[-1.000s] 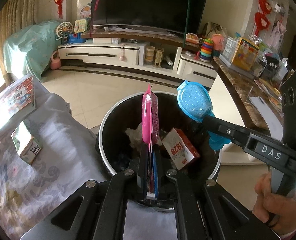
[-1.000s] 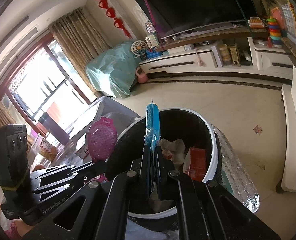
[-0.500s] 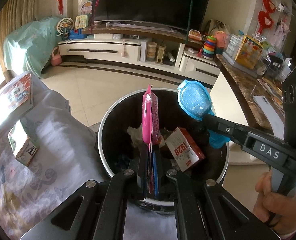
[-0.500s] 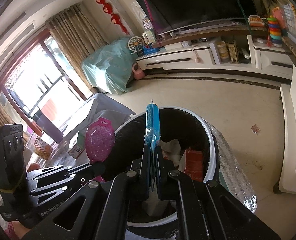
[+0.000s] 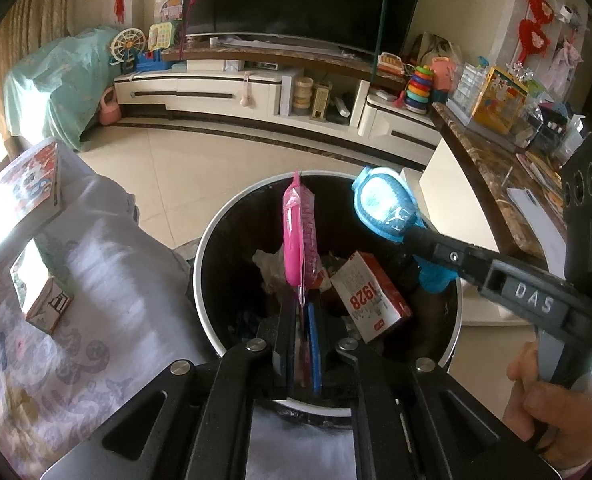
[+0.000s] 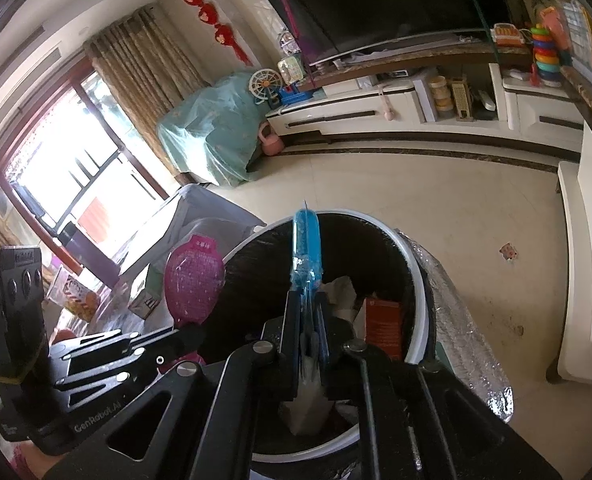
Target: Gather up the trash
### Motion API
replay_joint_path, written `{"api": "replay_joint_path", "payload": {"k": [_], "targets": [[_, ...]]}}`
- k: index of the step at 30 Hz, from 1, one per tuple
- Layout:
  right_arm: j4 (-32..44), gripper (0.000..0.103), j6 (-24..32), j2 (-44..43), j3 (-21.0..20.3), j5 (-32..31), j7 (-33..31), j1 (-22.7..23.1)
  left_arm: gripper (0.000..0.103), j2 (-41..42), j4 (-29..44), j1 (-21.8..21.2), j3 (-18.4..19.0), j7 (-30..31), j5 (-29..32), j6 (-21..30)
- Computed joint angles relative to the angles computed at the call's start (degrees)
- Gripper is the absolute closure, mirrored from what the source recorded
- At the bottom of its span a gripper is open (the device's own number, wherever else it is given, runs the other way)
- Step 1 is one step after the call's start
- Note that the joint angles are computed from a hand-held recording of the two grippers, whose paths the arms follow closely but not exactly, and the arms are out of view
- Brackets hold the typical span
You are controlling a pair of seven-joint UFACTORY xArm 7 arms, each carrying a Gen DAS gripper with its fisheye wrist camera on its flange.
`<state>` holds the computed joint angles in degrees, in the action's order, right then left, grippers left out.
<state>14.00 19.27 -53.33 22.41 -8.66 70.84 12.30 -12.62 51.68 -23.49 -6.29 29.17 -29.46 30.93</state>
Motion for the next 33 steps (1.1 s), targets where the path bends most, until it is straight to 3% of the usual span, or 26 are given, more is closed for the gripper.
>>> {"api": "replay_joint_path", "payload": {"k": [2,3,4,6,9,13,16,22,28,33], "targets": [[-0.5,0.083,-0.2,-0.6,-0.6,0.6,0.5,0.3,0.073,-0.6,-0.4,0.2,-0.2,-0.7,0.5,-0.8],[-0.6,0.07,0.1,-1.2,-0.5,0.7,0.7,0.2,0.062,-1.1,-1.0,0.2,-0.2,-0.8,0.7,-1.6],[-0.5,0.056,0.9,-1.8,-0.1,0.5,1.0,0.0,0.058,-1.7,-1.6,0.0,-0.1,-0.7,0.6,-2.3],[-0.5,0.045,1.5,-3.1,0.6,0.4,1.7,0.1,0.056,-3.0,-2.9,-0.2,0.3,-0.7,0.5,-3.2],[0.1,0.041,3.8,-5.0,1.7,0.4,3.0,0.6,0.052,-6.2,-6.0,-0.6,1.3,-1.0,-0.2,-4.5],[1.8,0.02,7.5,-7.5,4.3,-0.4,5.3,1.2,0.041,-13.3,-12.8,-2.0,4.3,-0.8,-2.9,-6.2],[3.3,0.017,10.4,-9.0,7.5,-1.1,8.0,2.1,0.031,-20.9,-19.6,-2.2,6.6,-1.7,-3.7,-7.2],[7.1,0.007,15.6,-8.9,14.8,-2.5,15.2,4.5,0.028,-38.5,-31.9,-0.7,10.2,-5.3,-0.8,-5.2],[14.1,0.001,23.7,-5.6,22.4,-6.0,21.6,4.4,0.016,-58.6,-41.2,4.5,12.1,-9.2,5.1,1.2],[21.2,0.0,31.6,-2.0,27.4,-10.1,23.0,2.9,0.015,-75.9,-46.0,9.2,13.4,-11.4,9.2,9.5]]}}
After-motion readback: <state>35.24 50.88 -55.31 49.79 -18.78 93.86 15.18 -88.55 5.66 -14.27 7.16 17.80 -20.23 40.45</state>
